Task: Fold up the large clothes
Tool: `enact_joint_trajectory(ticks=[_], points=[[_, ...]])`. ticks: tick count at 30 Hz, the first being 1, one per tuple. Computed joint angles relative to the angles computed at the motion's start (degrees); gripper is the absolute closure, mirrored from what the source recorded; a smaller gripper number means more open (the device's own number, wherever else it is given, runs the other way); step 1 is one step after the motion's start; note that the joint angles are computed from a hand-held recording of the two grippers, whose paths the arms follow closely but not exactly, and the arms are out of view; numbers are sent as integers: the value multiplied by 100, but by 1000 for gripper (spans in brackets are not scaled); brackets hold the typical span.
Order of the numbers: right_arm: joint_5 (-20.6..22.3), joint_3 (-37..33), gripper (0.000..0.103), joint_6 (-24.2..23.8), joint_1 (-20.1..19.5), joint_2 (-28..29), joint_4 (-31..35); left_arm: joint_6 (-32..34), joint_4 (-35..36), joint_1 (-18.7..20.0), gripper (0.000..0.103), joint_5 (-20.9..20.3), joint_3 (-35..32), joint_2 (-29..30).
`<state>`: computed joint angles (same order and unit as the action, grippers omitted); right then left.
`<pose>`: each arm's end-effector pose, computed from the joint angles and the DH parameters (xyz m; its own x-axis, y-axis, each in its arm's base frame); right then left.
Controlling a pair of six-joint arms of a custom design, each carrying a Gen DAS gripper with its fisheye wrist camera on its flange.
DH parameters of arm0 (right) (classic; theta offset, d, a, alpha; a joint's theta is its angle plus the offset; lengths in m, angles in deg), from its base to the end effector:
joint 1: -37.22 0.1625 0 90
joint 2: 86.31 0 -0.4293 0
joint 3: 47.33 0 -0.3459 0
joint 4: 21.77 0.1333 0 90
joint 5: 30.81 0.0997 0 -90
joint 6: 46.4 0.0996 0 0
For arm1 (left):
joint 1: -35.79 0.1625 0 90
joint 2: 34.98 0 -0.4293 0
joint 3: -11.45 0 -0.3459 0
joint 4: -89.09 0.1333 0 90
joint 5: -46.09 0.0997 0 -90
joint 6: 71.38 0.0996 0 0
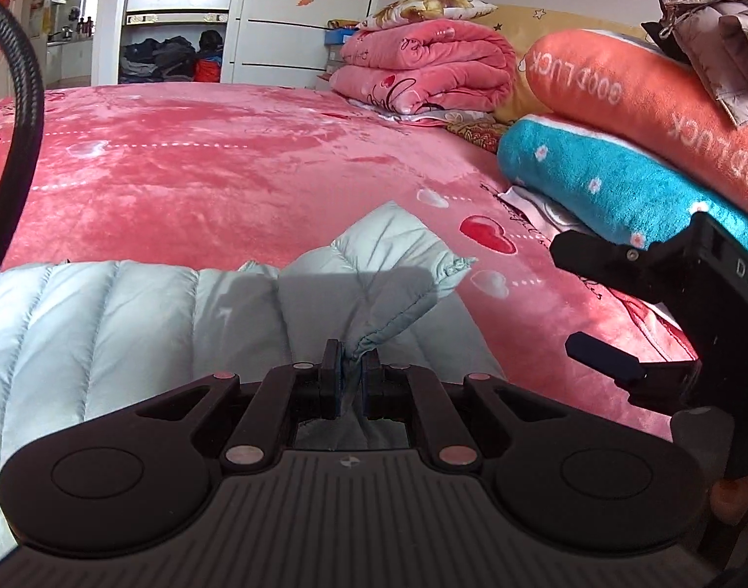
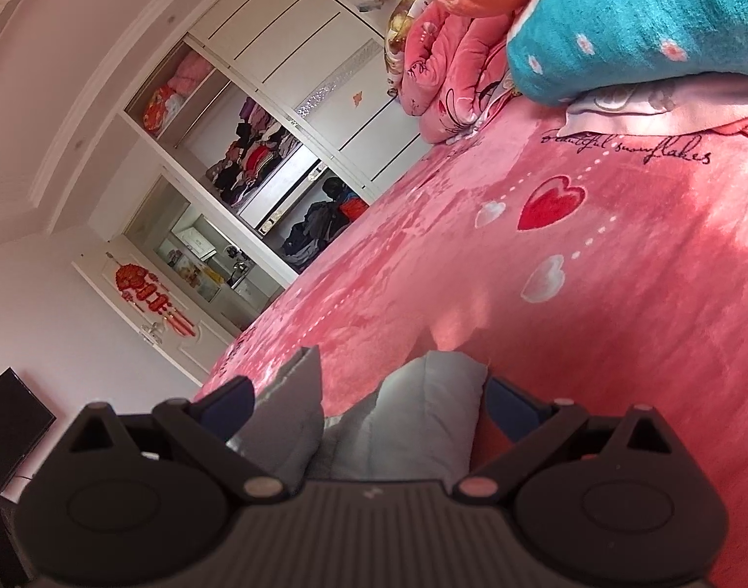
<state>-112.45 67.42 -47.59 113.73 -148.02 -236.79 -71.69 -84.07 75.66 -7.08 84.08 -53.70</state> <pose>0.0187 -0.5557 0.3285 -0.9956 0.0901 -0.0252 0.0515 0.3028 -0.9517 -0.4414 -0.6201 -0.0001 -0.7415 0.4235 -0.5204 0.6656 0.5616 -0.4914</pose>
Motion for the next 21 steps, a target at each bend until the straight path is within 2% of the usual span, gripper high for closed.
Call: enact_joint_trajectory(ticks=[5, 8, 11, 12, 13, 17, 21], points=[[69, -25, 3, -45, -4, 8, 134, 64, 50, 7, 93, -7, -90, 115], [163, -61, 3, -130, 2, 9, 351, -91, -44, -56, 84, 14, 202, -76], [165, -88, 3, -340, 58, 40, 478, -80, -296, -74, 68, -26, 503, -232], [169, -101, 3, -423, 77, 57, 512, -63, -389, -91, 56, -14, 622, -303], [183, -114, 3, -500, 93, 74, 543, -53, -465, -102, 49, -18, 731, -375], [237, -179, 5, -723, 146, 147, 687, -54, -600, -148, 46, 69, 1217, -706], [4, -336, 10, -843, 225, 273, 862, -213, -618, -169, 45, 382, 1743, -1049]])
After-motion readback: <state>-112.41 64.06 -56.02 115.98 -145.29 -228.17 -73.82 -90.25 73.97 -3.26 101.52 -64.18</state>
